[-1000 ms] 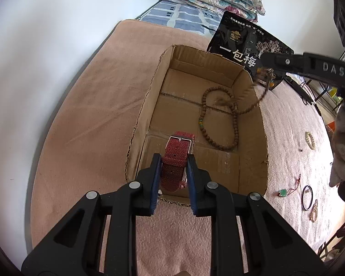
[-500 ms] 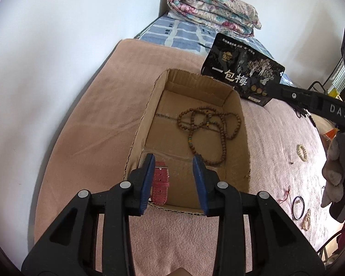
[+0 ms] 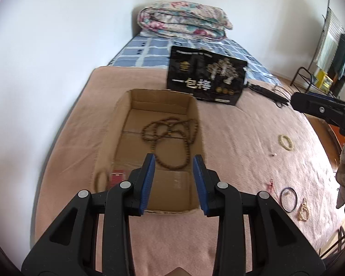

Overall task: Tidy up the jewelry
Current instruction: 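Open the right gripper to drop the beads into the box while the left gripper releases the watch there, then grasp the green jade pendant with the left gripper while the right gripper grasps the blue bangle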

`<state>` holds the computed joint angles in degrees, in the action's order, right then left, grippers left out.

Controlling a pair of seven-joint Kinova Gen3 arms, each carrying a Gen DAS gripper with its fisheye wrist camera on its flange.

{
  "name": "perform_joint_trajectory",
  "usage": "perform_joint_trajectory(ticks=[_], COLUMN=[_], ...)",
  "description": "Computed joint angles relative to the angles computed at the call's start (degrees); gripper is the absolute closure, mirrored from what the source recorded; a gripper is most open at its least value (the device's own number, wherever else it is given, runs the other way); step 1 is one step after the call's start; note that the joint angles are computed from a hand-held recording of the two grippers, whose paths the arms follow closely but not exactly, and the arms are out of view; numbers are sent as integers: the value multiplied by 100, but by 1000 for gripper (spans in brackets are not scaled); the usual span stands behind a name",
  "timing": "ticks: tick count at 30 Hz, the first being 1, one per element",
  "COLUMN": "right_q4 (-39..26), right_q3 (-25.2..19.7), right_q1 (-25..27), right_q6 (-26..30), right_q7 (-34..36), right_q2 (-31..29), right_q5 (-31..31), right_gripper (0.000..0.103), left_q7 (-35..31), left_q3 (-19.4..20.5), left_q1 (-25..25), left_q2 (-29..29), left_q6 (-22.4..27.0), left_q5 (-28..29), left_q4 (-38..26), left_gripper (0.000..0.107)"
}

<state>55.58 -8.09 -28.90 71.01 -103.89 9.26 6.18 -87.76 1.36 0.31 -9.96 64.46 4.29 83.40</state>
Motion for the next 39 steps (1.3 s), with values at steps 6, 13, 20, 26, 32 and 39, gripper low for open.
perform_joint_trajectory(ticks=[6, 13, 20, 26, 32, 39], right_q4=[916, 2007, 2907, 3357, 3783, 4142], right_q3=[75, 362, 648, 733, 625, 462], right_q1=[348, 1286, 1833, 1998, 2020, 1921], right_q6=[-179, -459, -432, -168, -207, -390], right_q7=[-72, 457, 977, 1786, 2027, 1977], right_q2=[-789, -1602, -1886, -1825, -1849, -1843], right_q5=[299, -510, -995, -1340, -1479, -1414], right_gripper=[0, 0, 0, 0, 0, 0], left_q7=[-122, -67, 109, 226, 310, 1092], left_q3=[161, 360, 489, 477, 631, 779], left_q1=[275, 602, 818, 850, 1056, 1331], left_q2=[49, 213, 468, 620, 830, 866], left_q6=[78, 196, 279, 260, 180, -293], left_q5=[290, 590, 566, 565, 394, -147], left_q4=[22, 126, 228, 349, 461, 772], left_gripper=[74, 74, 58, 58, 58, 58])
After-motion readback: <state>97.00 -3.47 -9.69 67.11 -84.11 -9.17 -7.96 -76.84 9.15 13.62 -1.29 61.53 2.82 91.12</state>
